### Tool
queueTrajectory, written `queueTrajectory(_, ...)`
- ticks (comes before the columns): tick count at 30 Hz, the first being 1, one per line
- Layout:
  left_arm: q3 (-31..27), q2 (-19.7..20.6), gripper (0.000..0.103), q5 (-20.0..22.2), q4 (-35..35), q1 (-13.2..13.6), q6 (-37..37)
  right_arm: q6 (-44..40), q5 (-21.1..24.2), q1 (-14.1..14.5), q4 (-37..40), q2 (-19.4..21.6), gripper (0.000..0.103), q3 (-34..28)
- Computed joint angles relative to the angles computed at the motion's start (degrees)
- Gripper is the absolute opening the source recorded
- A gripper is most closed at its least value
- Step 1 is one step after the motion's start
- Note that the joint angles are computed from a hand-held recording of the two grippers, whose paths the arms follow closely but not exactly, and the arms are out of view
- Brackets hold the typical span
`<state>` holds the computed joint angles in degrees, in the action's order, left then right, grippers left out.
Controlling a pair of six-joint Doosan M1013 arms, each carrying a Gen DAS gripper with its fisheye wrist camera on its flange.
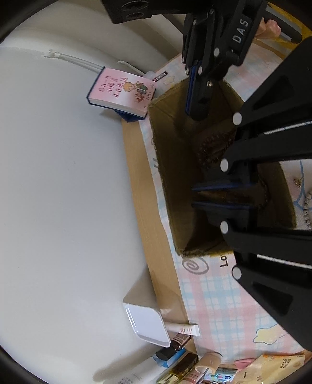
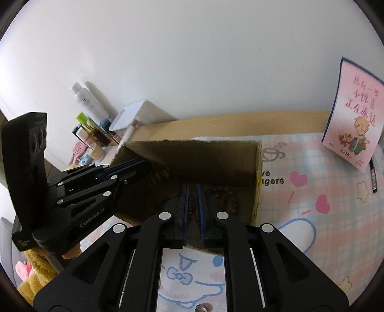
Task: Organize jewelry
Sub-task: 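Carry the dark red bracelet into the box and open the right gripper, then withdraw the right gripper and lower it over the silver ring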
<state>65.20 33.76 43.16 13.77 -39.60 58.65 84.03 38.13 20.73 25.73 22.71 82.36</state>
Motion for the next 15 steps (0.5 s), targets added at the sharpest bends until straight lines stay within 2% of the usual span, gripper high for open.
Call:
queueTrajectory(3,2.51,-1.86,0.038,-3.18,2.29,-0.09,-2.98,-0.01,-2.54,0.26,-0.97,-1.51,0.012,1.33)
queueTrajectory(5,4.75,-3.57,0.043,-5.90,5.37,-0.35,-6.40,-1.01,-3.97,0.38,-0.33,-2.79,0.016,2.48)
queueTrajectory(7,6.27,-4.81,0.046,-7.08,8.97,-0.75,-10.24,-2.64,-5.32,0.55,0.39,-4.04,0.017,3.70)
queueTrajectory(10,9.07,-7.01,0.052,-8.39,13.60,-1.29,-15.04,-4.14,-7.94,1.03,0.94,-6.29,0.032,6.22)
queueTrajectory(13,11.80,-8.97,0.054,-8.54,17.26,-1.88,-18.42,-1.49,-11.42,2.37,-3.91,-8.53,0.032,9.09)
queueTrajectory(15,13.77,-10.14,0.055,-8.19,19.89,-2.45,-20.77,0.43,-13.04,3.08,-6.92,-9.73,0.036,10.83)
